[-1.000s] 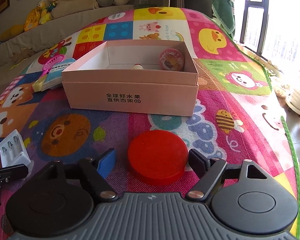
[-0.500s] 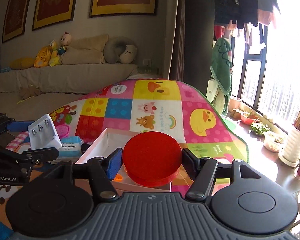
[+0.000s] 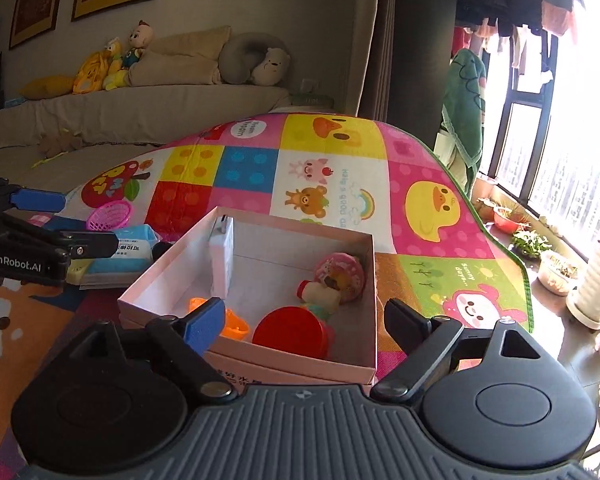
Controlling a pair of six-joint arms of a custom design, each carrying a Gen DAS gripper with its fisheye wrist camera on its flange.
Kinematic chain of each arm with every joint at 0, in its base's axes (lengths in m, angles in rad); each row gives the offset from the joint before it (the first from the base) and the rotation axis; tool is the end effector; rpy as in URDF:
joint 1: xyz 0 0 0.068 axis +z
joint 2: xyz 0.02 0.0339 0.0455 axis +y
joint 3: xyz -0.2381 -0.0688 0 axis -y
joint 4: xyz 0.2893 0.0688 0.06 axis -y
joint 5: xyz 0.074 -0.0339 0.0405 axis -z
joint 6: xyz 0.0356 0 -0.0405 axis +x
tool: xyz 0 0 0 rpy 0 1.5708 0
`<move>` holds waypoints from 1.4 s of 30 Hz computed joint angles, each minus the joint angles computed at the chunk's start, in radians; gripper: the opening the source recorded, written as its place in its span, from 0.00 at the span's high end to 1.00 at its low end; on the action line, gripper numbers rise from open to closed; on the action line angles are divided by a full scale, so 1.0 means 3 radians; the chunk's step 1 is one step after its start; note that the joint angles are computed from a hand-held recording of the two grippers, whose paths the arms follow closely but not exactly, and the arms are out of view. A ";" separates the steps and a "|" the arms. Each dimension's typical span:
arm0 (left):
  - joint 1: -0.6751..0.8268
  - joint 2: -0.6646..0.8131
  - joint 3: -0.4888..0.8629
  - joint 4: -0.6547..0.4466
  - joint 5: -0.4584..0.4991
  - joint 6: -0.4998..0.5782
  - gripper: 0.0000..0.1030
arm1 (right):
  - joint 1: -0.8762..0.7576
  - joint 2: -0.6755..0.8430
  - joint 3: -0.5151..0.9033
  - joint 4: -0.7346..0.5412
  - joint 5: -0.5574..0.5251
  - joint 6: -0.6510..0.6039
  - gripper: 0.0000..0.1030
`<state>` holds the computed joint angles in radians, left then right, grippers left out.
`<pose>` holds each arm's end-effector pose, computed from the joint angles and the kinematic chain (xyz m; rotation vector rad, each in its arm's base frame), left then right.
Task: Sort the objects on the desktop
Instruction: 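Carry red lid into pink box with right tool while left tool drops battery holder in, then grasp blue wet-wipes pack with right gripper while left tool approaches yellow toy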
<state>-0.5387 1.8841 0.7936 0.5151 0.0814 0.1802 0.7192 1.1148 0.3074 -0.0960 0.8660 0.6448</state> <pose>0.3179 -0.1934 0.0516 0.8039 2.0035 -0.2955 0.1823 0.1236 0.0835 0.2572 2.1028 -0.2936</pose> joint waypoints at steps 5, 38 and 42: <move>0.0213 0.0093 -0.0192 0.0036 -0.0062 -0.0099 0.02 | 0.0243 0.0364 0.0189 0.0041 0.0009 0.0092 0.02; 0.0489 0.0133 -0.0277 0.0254 -0.0111 -0.0340 0.02 | -0.0367 0.1336 0.1497 0.0439 -0.1568 -0.0568 0.20; 0.0539 0.0136 -0.0340 0.0401 -0.0057 -0.0464 0.02 | -0.0649 0.2590 0.2878 -0.0094 -0.1734 -0.0682 0.16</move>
